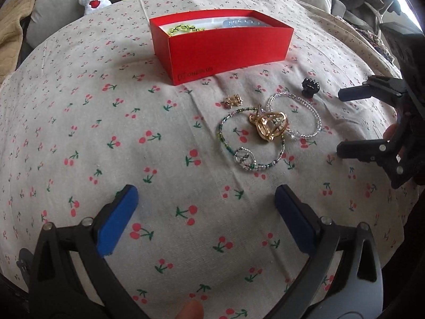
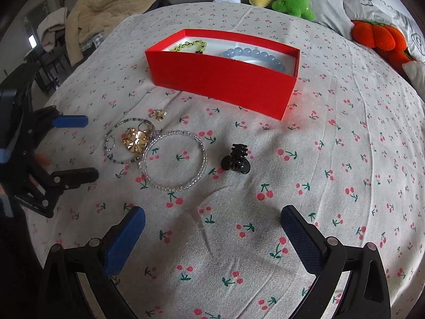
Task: Organize jewelry
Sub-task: 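Grasp the clear crystal bracelet with the right tool while the left tool reaches the green seed-bead bracelet, then lift the crystal bracelet with the right tool while the left tool lifts the green seed-bead bracelet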
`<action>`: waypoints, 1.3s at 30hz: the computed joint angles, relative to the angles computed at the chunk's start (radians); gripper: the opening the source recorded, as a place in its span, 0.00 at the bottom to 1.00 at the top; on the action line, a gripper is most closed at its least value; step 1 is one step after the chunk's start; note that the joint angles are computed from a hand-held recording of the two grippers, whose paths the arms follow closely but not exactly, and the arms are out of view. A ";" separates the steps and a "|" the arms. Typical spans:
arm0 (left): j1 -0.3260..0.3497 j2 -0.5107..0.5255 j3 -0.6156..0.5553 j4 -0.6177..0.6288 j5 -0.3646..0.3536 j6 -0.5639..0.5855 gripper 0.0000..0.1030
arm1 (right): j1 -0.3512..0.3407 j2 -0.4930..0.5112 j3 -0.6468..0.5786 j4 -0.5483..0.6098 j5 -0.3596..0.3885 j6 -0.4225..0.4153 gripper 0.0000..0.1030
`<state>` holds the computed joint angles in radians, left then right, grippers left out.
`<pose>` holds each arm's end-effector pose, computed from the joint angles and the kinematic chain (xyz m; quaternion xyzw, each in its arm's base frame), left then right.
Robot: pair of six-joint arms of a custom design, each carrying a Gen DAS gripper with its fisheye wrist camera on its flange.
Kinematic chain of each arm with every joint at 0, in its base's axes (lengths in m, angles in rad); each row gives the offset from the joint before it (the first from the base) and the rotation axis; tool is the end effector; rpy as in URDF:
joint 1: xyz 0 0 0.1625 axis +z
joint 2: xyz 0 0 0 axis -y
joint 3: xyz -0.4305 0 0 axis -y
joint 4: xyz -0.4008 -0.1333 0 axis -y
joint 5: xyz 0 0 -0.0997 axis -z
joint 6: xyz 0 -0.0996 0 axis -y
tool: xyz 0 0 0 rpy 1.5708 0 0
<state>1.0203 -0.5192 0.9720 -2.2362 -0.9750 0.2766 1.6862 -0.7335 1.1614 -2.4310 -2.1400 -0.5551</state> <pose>-0.2829 -0.8226 0.1412 0.3535 0.8829 -0.1403 0.2753 0.1724 -0.7956 0.2500 0.2516 -0.9051 0.1411 0.3125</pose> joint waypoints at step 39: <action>-0.009 0.063 -0.096 0.012 -0.127 0.159 0.54 | 0.019 0.081 -0.098 -0.010 0.077 -0.080 0.51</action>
<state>1.0117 -0.4562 0.8760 -2.2244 -1.1019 0.4359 1.7054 -0.6526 1.0636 -2.4415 -2.0626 -0.6351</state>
